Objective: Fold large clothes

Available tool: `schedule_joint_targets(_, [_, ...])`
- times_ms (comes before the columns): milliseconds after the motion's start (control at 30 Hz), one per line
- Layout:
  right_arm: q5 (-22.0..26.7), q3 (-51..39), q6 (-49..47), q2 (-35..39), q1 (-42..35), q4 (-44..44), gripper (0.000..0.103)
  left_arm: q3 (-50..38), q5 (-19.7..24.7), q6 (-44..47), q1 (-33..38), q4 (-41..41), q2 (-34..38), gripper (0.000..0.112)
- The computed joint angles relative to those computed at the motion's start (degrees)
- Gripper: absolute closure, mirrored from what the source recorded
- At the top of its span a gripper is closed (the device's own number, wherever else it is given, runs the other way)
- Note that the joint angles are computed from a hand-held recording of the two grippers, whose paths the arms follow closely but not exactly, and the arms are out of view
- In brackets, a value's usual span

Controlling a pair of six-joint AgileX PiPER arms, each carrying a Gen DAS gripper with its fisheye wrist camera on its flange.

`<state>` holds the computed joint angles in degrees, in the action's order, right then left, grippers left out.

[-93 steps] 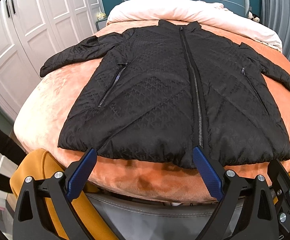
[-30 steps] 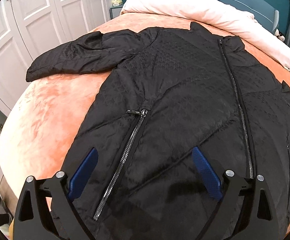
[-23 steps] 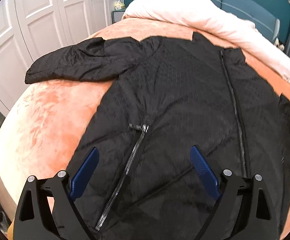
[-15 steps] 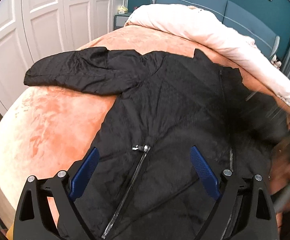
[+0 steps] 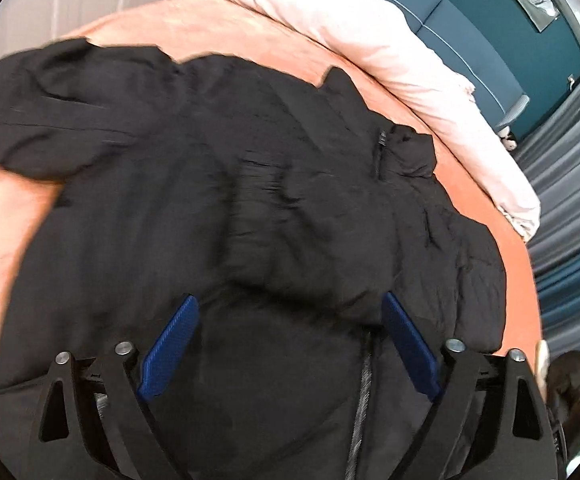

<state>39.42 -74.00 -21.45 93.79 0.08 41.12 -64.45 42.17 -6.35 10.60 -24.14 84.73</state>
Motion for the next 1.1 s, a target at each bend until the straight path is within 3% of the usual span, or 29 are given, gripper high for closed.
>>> schedule_joint_targets(33, [1.32, -0.33, -1.34, 1.01, -1.61, 2.88, 0.016, -1.72, -0.05, -0.4, -0.81, -0.21, 2.17, 0.046])
schedule_joint_targets(100, [4.12, -2.98, -2.84, 4.51, -3.44, 7.84, 0.018, -4.98, -0.1, -4.56, -2.55, 3.85, 4.79, 0.076])
schedule_joint_targets(167, [2.3, -4.41, -1.12, 4.99, -2.23, 7.35, 0.037, -7.48, -0.66, -6.47, -3.43, 8.0, 5.7, 0.096])
schedule_joint_targets(200, [0.62, -3.9, -1.32, 4.07, -1.97, 7.19, 0.05, -9.37, -0.56, -7.39, -3.93, 10.8, 6.14, 0.097])
schedule_joint_targets(233, [-2.24, -3.56, -2.17, 2.91, -1.17, 7.64, 0.062, -10.89, -0.41, -8.57, -4.41, 13.65, 6.43, 0.097])
schedule_joint_targets(300, [-6.68, -5.4, -2.7, 3.03, 1.8, 7.04, 0.07, -13.54, 0.32, -12.19, -5.87, 21.23, 7.57, 0.097])
schedule_joint_targets(367, [-7.83, -9.81, 3.52, 5.66, 4.64, -2.05, 0.071, -13.92, 0.52, -13.93, -6.72, 25.6, 9.19, 0.097])
schedule_joint_targets(400, [-6.67, -13.39, 6.79, 9.61, 6.16, -7.78, 0.073, -13.42, 0.62, -15.09, -7.19, 27.96, 10.42, 0.097])
schedule_joint_targets(500, [1.39, -21.59, 16.7, 21.74, 8.66, -22.68, 0.096, -9.35, -1.92, -16.96, -7.43, 30.39, 11.99, 0.095])
schedule_joint_targets(567, [-0.19, -19.81, 18.18, 20.12, 9.02, -24.4, 0.096, -6.31, -5.04, -19.95, -8.52, 34.17, 11.27, 0.094])
schedule_joint_targets(700, [-8.26, -13.95, 17.77, 14.34, 9.78, -24.09, 0.094, -5.19, -6.39, -24.04, -9.81, 39.11, 11.44, 0.09])
schedule_joint_targets(800, [-2.65, -19.8, 22.25, 22.18, 10.89, -31.66, 0.097, -4.38, -6.78, -29.2, -11.94, 44.41, 11.47, 0.088])
schedule_joint_targets(833, [-3.52, -19.4, 22.88, 22.25, 10.93, -31.65, 0.097, -4.19, -6.78, -29.95, -12.16, 45.13, 11.34, 0.088])
schedule_joint_targets(900, [-2.21, -19.8, 28.05, 20.66, 12.36, -36.76, 0.094, -3.63, -7.15, -27.15, -10.55, 41.52, 10.15, 0.087])
schedule_joint_targets(1000, [-5.83, -12.46, 28.18, 13.44, 14.15, -34.69, 0.09, 0.34, -8.52, -15.17, -2.73, 26.63, 2.86, 0.081])
schedule_joint_targets(1033, [-6.92, -9.56, 29.06, 10.7, 15.55, -35.57, 0.088, 1.55, -8.47, -11.52, -0.01, 23.06, 0.59, 0.076])
schedule_joint_targets(1100, [-7.88, -5.23, 28.26, 6.5, 18.03, -34.68, 0.08, 3.16, -7.94, -5.11, 7.7, 18.29, -4.15, 0.053])
